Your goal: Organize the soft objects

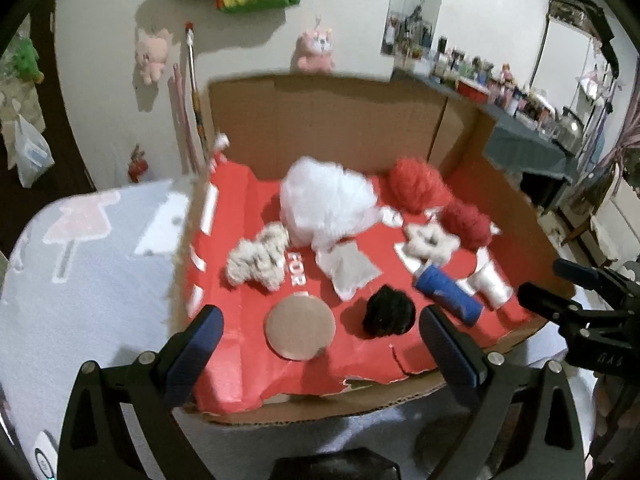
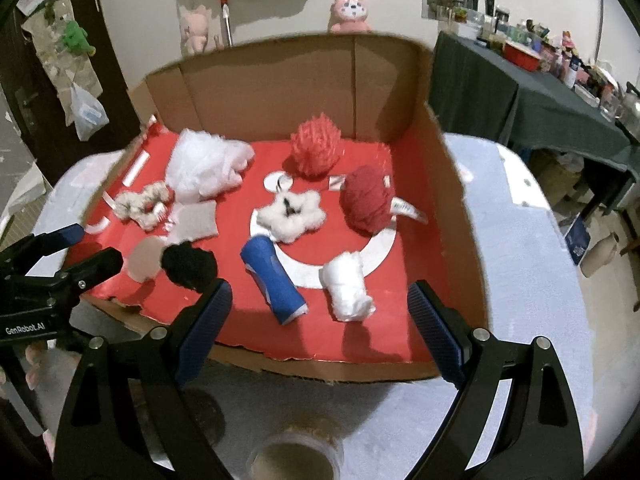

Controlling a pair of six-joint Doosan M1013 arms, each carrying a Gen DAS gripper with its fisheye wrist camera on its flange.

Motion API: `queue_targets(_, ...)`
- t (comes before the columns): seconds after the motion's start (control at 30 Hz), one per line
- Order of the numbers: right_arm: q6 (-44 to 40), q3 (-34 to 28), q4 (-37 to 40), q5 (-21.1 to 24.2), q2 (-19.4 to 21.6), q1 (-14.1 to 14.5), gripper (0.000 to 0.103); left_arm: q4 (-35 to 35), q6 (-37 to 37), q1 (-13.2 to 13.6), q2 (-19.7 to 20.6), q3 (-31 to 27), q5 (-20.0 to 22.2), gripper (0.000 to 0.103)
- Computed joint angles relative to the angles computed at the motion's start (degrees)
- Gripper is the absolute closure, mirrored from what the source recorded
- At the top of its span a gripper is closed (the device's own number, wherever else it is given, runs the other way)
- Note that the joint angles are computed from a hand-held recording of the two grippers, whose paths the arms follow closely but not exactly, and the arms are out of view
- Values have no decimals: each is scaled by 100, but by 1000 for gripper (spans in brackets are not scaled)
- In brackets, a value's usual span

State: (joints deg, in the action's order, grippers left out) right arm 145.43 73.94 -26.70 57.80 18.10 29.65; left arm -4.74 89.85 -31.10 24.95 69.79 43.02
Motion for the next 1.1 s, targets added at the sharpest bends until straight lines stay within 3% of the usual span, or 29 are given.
queue_targets(0.4,836,264,-1722,119,-534,748,10,434,-194,-129,-1171,1346,-1726,0)
queue_targets(0.47,1102,406,-2019,107,-656,937,3,412,-203,-156,-1355,1608,-1929,0)
queue_targets(0.57,1583,642,-2453,138,-793,1193,3,361,-274,-185,-1575,1965,-2173,0)
queue_targets(0.67,2026,855,-2720,268,-861,1389,3,857,-742,-269,-1744,2324,-2385,0)
queue_targets(0.77,2342,1047,-2806,390,-882,1533,3,1096,-951,-341,-1834,2573,-2481,0)
queue_targets(0.87,2540,1207,-2749,460,-861,1610,3,732,-671,-357,-1858,2754,-2504,0)
queue_targets(1.1,2730,1512,-2309,379,-724,1574,3,696,-717,-415,-1622,2863,-2149,0)
